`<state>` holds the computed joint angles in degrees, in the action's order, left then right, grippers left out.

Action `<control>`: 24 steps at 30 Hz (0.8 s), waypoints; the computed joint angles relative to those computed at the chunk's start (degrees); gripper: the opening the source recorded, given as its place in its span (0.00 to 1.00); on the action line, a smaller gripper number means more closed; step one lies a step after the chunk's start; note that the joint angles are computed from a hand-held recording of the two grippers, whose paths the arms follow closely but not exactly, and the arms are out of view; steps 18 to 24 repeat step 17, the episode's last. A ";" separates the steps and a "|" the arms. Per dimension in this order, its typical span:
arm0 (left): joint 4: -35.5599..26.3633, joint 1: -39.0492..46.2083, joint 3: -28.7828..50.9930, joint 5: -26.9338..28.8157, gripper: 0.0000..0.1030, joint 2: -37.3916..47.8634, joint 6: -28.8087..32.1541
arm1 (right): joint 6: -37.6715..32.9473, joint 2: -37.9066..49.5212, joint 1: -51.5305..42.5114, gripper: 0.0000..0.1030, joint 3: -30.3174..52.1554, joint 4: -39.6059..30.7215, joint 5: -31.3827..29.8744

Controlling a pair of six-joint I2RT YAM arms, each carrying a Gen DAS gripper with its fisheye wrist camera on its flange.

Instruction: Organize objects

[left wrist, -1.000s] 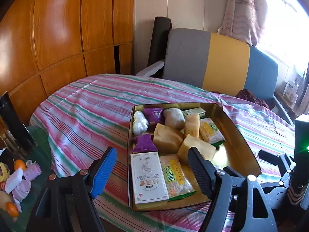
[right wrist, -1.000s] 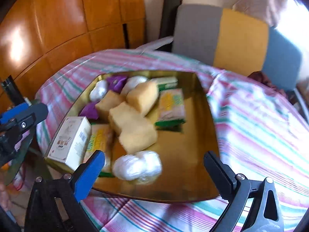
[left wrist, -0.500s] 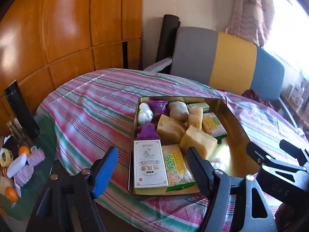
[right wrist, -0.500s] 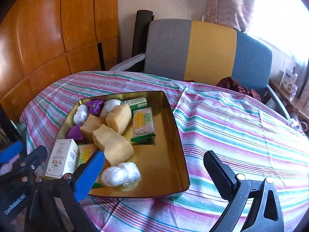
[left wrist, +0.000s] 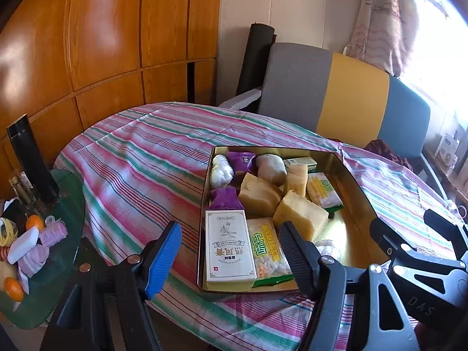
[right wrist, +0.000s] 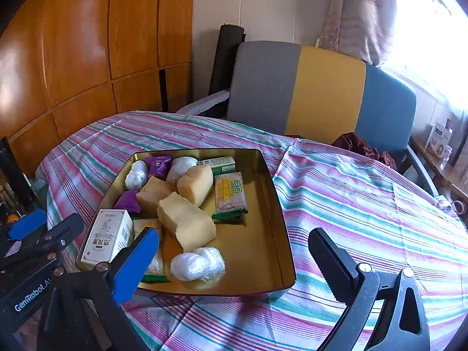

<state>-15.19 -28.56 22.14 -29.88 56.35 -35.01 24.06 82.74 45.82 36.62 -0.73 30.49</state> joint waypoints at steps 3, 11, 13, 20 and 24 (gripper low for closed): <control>0.53 1.08 -0.02 2.06 0.68 0.57 0.01 | -0.15 0.20 0.12 1.00 0.17 -0.08 0.18; 2.18 2.56 -0.79 4.26 0.63 1.93 0.10 | -0.76 2.16 -0.21 1.00 0.87 0.45 -0.97; 2.78 1.61 -1.21 2.05 0.62 1.77 0.27 | -1.00 2.64 -0.27 1.00 1.06 0.65 -0.97; 3.14 1.74 -1.22 1.29 0.60 1.64 0.49 | -1.58 3.74 -0.29 1.00 1.72 0.73 -0.58; 3.14 1.74 -1.22 1.29 0.60 1.64 0.49 | -1.58 3.74 -0.29 1.00 1.72 0.73 -0.58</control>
